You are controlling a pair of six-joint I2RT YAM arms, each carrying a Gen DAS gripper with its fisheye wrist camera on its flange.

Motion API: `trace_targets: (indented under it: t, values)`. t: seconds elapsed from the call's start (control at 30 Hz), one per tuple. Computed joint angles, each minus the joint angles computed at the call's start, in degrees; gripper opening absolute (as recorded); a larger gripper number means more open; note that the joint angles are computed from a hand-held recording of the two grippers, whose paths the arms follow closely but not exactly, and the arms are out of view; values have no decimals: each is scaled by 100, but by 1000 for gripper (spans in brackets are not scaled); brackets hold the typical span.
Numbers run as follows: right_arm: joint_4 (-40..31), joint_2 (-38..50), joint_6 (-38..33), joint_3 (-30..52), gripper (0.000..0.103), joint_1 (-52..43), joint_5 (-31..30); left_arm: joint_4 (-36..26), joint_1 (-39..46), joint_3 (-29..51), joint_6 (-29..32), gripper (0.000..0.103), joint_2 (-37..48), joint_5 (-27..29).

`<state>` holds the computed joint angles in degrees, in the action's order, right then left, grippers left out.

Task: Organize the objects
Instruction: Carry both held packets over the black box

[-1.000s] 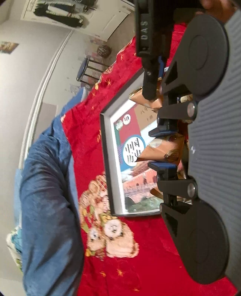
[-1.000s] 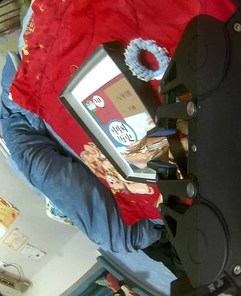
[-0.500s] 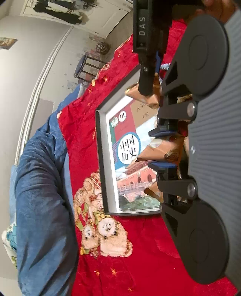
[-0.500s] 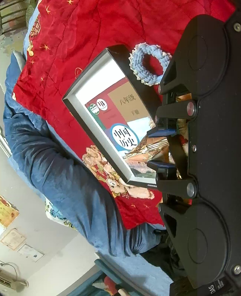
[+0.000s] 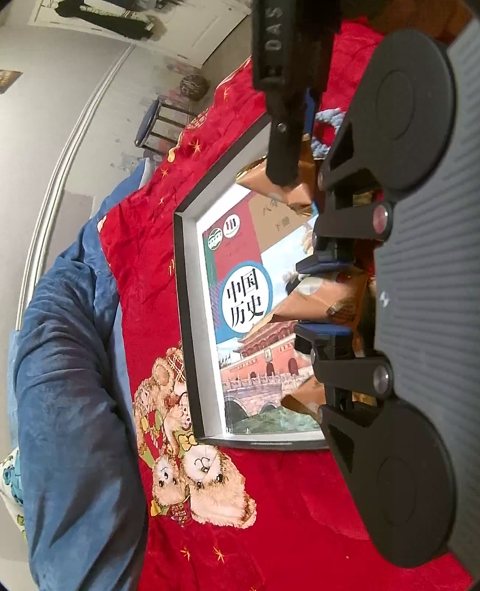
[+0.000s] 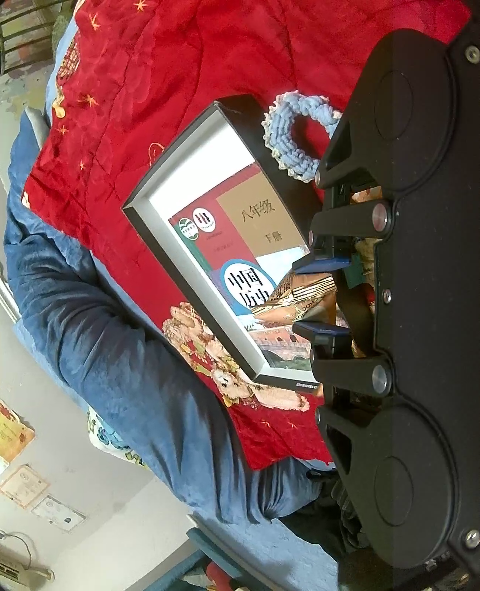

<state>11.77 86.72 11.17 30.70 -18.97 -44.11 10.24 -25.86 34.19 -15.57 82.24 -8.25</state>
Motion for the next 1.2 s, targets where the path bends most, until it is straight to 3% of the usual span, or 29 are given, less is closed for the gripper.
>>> trace_targets:
  t: [0.1,0.4,0.6,0.9,1.2]
  values:
    - [91,63,58,28,27,-18,-26,124,33,12,-86,32,65,175]
    - [360,769,231,525,27,55,12,435,-151,128,70,32,364,-173]
    - [489,1122,346,713,27,68,99,541,-174,257,93,32,582,-96]
    - [373,1127,119,687,27,121,78,817,-284,101,297,32,616,-264]
    - [322,1045,57,615,27,106,9,717,-135,86,48,32,541,66]
